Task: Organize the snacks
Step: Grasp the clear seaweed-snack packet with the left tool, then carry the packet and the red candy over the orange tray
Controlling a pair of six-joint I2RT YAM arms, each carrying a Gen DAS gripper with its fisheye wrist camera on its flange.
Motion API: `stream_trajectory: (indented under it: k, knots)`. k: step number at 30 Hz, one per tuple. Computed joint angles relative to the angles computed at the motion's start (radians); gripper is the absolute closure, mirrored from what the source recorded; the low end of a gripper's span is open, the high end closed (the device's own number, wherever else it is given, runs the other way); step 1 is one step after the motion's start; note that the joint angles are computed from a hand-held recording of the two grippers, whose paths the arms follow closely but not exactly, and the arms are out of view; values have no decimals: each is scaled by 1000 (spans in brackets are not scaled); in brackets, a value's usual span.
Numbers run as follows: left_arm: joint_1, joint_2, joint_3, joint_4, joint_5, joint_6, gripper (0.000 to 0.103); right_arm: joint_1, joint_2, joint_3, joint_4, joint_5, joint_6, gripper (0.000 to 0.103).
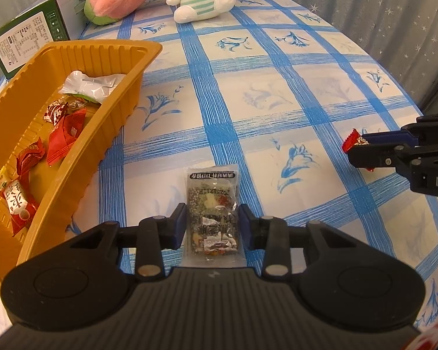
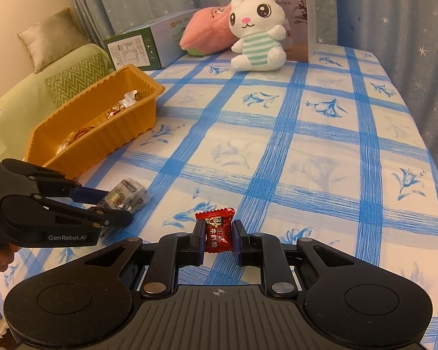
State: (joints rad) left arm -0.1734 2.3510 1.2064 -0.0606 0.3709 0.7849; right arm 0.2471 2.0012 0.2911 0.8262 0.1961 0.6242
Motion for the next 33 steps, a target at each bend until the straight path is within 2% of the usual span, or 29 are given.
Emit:
stream_trajectory:
  k: [9, 21, 33]
  knots:
    - [29, -71, -71, 21, 34, -12, 68, 27, -36, -8, -15, 20, 6, 84]
    - [123, -248, -170, -7, 149, -19, 68, 91, -139, 17, -88, 52, 7, 84]
    - [226, -347, -158, -48, 224, -18, 68, 153, -189, 121, -165, 56, -38, 84]
